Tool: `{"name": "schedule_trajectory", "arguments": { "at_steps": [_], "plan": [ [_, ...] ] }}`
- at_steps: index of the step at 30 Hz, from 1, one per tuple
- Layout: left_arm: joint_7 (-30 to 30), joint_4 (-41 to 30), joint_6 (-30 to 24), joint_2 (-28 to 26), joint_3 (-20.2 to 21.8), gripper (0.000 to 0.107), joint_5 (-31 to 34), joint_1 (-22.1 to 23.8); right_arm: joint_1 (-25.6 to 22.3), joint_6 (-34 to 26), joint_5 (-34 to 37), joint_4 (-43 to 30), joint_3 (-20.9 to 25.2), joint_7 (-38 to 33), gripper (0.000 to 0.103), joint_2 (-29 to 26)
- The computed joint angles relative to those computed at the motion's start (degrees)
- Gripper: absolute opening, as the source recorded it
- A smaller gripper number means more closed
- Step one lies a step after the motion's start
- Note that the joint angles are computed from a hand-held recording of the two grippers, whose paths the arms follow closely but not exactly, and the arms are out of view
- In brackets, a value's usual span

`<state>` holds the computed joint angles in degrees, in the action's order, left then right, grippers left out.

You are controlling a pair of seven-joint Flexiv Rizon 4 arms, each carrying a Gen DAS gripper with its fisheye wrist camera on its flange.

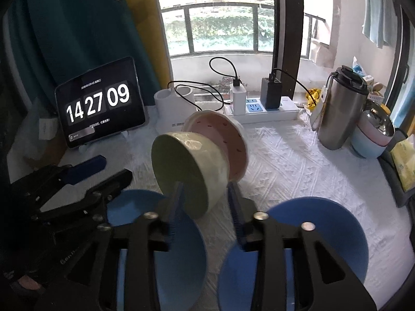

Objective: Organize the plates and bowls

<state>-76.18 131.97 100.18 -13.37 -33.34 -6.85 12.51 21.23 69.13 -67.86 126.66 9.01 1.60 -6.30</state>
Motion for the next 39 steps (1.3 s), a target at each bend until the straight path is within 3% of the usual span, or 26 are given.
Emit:
{"name": "schedule_trajectory", "arguments": {
  "at_steps": [2,5,9,13,19,22,26,30,33,35,39],
  "plan": [
    [1.3,-1.3,-1.4,-0.8,1.6,0.044,0.1,-1.2,0.5,-1.4,0.8,-1.0,0.1,0.2,0.040,-0.8],
    [4.2,-2.3,-2.5,-2.5,-1.8,0.044,-1.3,1.5,1.2,-3.5,2.0,-1.9,0.1,0.1,0.040,-1.7],
    [7.0,-5.5,-5.2,-5.0,1.5,0.044,-2.8,-1.9,1.9,-4.8,5.8,-2.5,0.1,0.0,0.040,-2.9],
    [10.4,-6.9,-6.4,-7.1,0.1,0.044,-5.2,-1.4,2.9,-5.2,8.7,-3.0,0.0,-0.8,0.040,-3.8],
    [13.1,-9.4,-10.6,-8.9,2.2,0.044,-10.0,-4.1,5.3,-11.3,15.5,-6.0,0.2,-3.2,0.040,-6.1],
    [14.1,-11.0,-14.4,-9.4,4.0,0.044,-12.4,-5.8,5.5,-10.5,17.2,-6.3,-0.2,-2.7,0.040,-6.9],
    [15.1,-12.3,-15.5,-10.1,7.1,0.044,-14.6,-8.8,5.7,-9.2,19.3,-6.7,-0.9,-1.6,0.040,-7.8],
    [19.0,-11.6,-14.0,-10.4,5.4,0.043,-18.5,-8.3,6.0,-7.2,20.0,-6.7,-1.7,1.4,0.039,-7.8],
    [20.5,-11.1,-12.5,-10.8,2.8,0.037,-20.8,-6.6,6.3,-8.4,18.7,-6.8,-2.3,2.8,0.029,-8.1],
    [23.0,-10.1,-11.4,-11.3,-2.3,0.031,-23.6,-3.0,6.2,-8.4,18.0,-6.7,-2.4,3.2,0.023,-8.1],
    [22.0,-10.2,-9.5,-12.1,-2.5,0.022,-22.3,-2.7,5.6,-6.3,13.0,-5.4,-3.5,6.8,0.019,-7.6]
  ]
}}
